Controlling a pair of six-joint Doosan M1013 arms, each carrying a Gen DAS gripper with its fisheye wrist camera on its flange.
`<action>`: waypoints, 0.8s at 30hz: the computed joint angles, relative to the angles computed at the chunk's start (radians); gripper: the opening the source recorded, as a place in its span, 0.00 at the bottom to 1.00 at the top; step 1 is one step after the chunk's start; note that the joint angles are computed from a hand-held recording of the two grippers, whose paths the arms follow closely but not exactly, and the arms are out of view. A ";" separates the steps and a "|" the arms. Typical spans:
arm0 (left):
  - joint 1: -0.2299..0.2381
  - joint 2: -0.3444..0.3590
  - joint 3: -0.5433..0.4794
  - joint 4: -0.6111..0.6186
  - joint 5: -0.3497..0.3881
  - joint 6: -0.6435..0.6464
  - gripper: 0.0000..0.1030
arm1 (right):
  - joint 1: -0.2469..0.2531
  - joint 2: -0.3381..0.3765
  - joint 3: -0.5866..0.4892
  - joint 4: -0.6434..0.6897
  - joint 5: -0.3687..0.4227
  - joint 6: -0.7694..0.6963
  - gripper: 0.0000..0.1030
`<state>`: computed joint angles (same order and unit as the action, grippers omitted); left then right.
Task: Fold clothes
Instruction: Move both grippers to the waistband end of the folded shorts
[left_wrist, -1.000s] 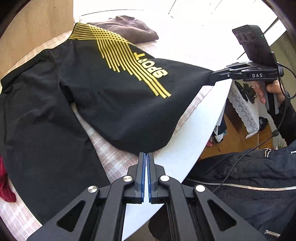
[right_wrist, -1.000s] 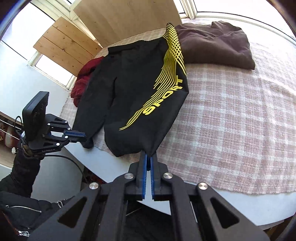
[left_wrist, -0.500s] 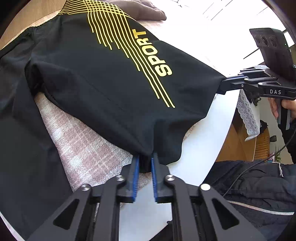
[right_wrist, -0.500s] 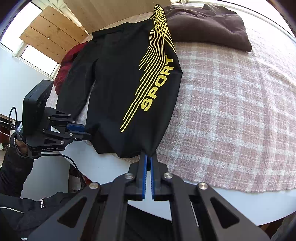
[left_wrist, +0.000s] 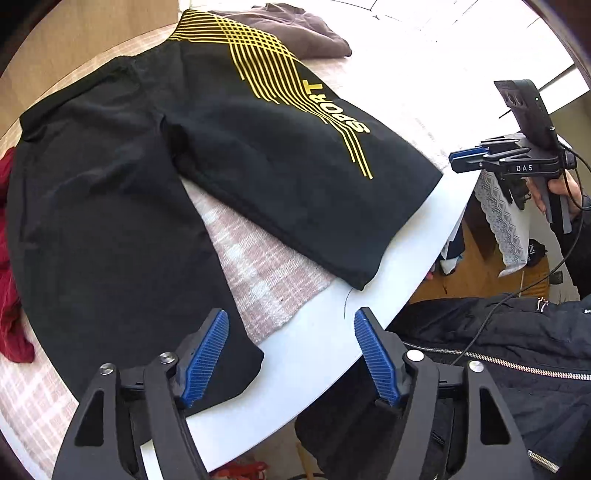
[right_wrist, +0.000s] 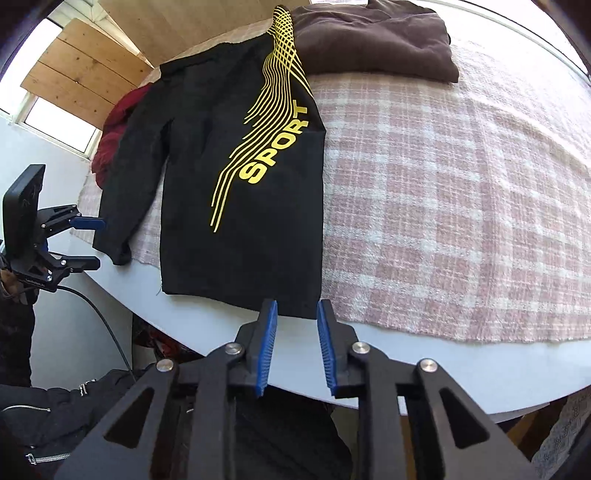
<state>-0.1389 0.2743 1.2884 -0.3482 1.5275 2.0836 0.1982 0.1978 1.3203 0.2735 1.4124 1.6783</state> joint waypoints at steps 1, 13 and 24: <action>-0.003 -0.016 0.019 0.013 -0.041 -0.009 0.56 | 0.003 -0.006 0.005 -0.013 -0.010 0.006 0.23; -0.234 -0.101 0.123 0.046 -0.381 -0.014 0.58 | -0.011 0.023 -0.108 -0.104 -0.155 -0.182 0.37; -0.356 -0.021 0.086 0.100 -0.479 -0.315 0.58 | -0.046 0.306 -0.519 -0.065 0.039 -0.506 0.37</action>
